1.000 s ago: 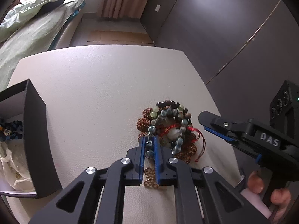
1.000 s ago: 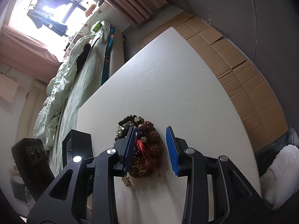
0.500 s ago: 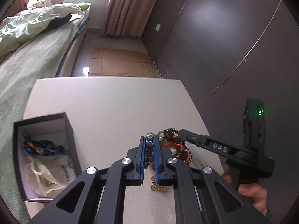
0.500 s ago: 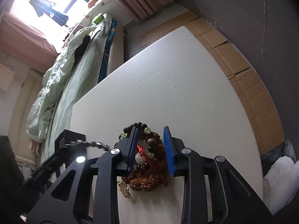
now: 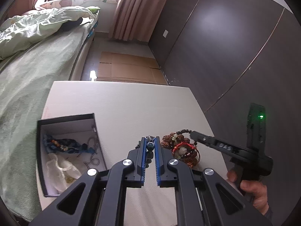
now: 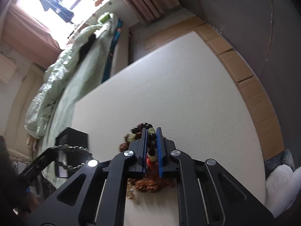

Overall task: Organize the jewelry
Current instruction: 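Carry the dark beaded bracelet with the left tool and drop it into the black box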

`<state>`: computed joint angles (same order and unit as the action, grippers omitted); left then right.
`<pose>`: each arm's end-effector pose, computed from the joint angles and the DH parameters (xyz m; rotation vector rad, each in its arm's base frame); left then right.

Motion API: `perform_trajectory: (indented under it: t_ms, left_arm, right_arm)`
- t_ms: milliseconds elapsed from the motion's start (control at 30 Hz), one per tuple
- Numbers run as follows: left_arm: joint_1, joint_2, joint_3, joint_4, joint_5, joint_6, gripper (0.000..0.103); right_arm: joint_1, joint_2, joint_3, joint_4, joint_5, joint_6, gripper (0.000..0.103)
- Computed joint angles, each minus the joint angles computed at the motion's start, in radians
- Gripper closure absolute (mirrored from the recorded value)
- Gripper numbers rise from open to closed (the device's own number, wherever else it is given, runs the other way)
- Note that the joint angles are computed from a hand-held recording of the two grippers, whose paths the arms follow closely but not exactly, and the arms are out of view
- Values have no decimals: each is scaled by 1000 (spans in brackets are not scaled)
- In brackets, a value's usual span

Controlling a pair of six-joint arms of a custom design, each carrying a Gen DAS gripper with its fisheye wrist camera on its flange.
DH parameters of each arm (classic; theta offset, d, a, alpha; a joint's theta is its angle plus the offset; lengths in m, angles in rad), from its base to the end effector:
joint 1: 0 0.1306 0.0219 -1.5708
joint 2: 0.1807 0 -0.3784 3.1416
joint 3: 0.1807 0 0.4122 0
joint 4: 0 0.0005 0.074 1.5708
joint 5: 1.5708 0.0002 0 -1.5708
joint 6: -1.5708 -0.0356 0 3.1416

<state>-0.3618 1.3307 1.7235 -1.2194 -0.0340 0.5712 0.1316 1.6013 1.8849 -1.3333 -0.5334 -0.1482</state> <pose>0.4252 -0.1601 0.5854 -0.2704 2.4190 -0.3903 0.5418 0.0895 0.5251 -0.1672 2.5923 0.7972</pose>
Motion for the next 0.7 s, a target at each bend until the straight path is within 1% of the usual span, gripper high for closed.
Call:
perform_trajectory:
  t_ms: [133, 300, 700]
  left_arm:
    - [8, -12, 12, -11, -12, -2, 97]
    - [15, -36, 18, -20, -30, -1, 97]
    - [54, -101, 10, -33, -49, -1, 97]
  right_arm:
    - [-6, -24, -4, 16, -59, 7, 93]
    - [-2, -40, 12, 11, -98, 13, 93]
    - [29, -54, 99, -5, -130, -9, 93]
